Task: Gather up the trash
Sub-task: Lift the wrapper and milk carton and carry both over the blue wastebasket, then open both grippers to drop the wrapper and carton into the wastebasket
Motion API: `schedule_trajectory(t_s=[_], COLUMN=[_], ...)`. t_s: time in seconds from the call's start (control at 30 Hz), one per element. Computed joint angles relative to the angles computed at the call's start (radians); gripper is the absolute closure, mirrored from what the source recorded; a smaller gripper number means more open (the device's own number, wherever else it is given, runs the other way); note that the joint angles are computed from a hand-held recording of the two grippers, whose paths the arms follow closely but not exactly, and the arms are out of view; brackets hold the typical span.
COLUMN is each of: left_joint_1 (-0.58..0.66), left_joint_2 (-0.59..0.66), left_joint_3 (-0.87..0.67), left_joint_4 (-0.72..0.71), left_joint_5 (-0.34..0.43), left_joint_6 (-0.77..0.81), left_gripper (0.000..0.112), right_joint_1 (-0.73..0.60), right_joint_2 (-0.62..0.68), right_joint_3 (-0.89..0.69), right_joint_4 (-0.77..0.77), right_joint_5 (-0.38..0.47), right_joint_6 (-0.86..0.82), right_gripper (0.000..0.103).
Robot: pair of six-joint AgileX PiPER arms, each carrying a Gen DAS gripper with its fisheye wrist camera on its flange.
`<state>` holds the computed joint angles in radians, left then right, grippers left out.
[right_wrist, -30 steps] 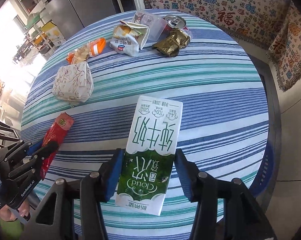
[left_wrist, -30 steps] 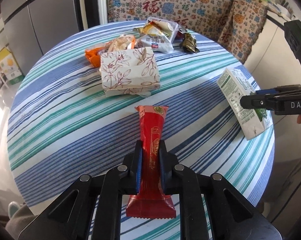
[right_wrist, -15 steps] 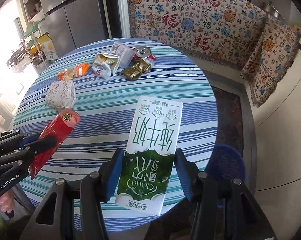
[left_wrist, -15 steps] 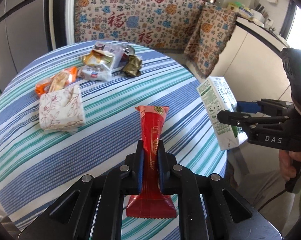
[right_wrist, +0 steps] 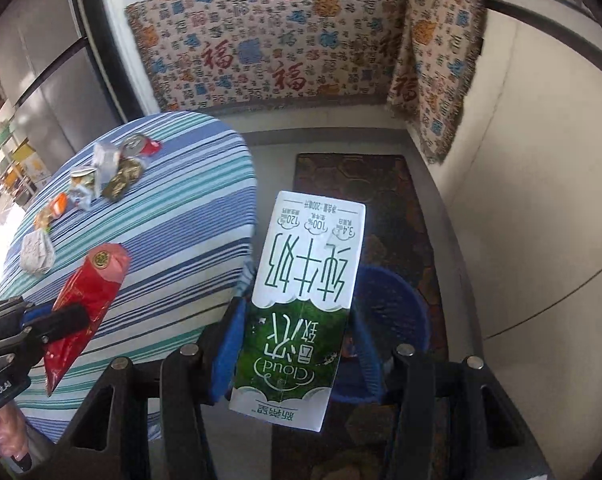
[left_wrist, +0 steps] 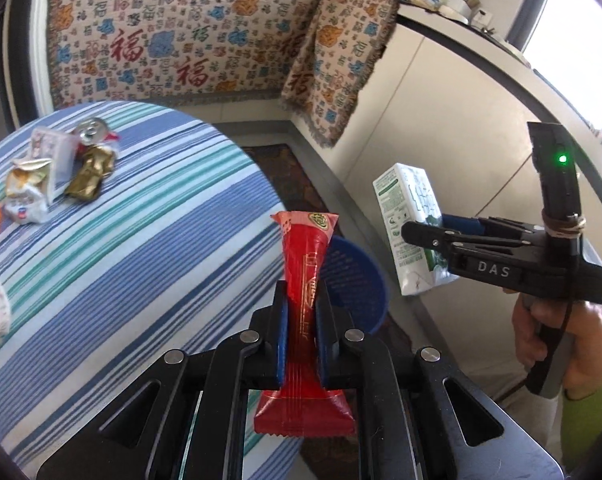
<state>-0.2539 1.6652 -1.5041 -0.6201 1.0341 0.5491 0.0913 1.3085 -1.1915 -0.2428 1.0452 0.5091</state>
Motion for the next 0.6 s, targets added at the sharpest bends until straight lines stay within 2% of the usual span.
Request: schedule_trajectory(t_s=[0.13, 0.27, 0.4, 0.5, 0.6], left_joint_1=[-0.126, -0.240, -0.316, -0.339, -0.355], left_joint_2=[0.090, 0.204, 0.306, 0.377, 0.418], left_joint_3=[-0.090, -0.188, -0.266, -0.326, -0.360], left_joint_4=[0.004, 0.035, 0.077, 0.093, 0.101], left_joint_5=[-0.007, -0.031, -0.062, -0.063, -0.069], left_joint_6=[-0.076, -0.158, -0.216, -0.254, -0.272], left_gripper=[0.103, 0.103, 0.103, 0.103, 0.103], right_joint_1=[-0.207, -0.355, -0.450, -0.514, -0.546], right_joint_2=[0.015, 0.060, 0.117, 0.162, 0.205], right_joint_3=[0.052, 0.096, 0.133, 0.142, 0.137], right_joint_4=[0.093, 0.188, 0.276, 0.366, 0.394], right_joint_5=[-0.069, -0.153, -0.225, -0.248, -0.263], right_joint_6=[-0.141, -0.261, -0.367, -0.452, -0.483], right_gripper=[0.050, 0.050, 0.050, 0.050, 0.050])
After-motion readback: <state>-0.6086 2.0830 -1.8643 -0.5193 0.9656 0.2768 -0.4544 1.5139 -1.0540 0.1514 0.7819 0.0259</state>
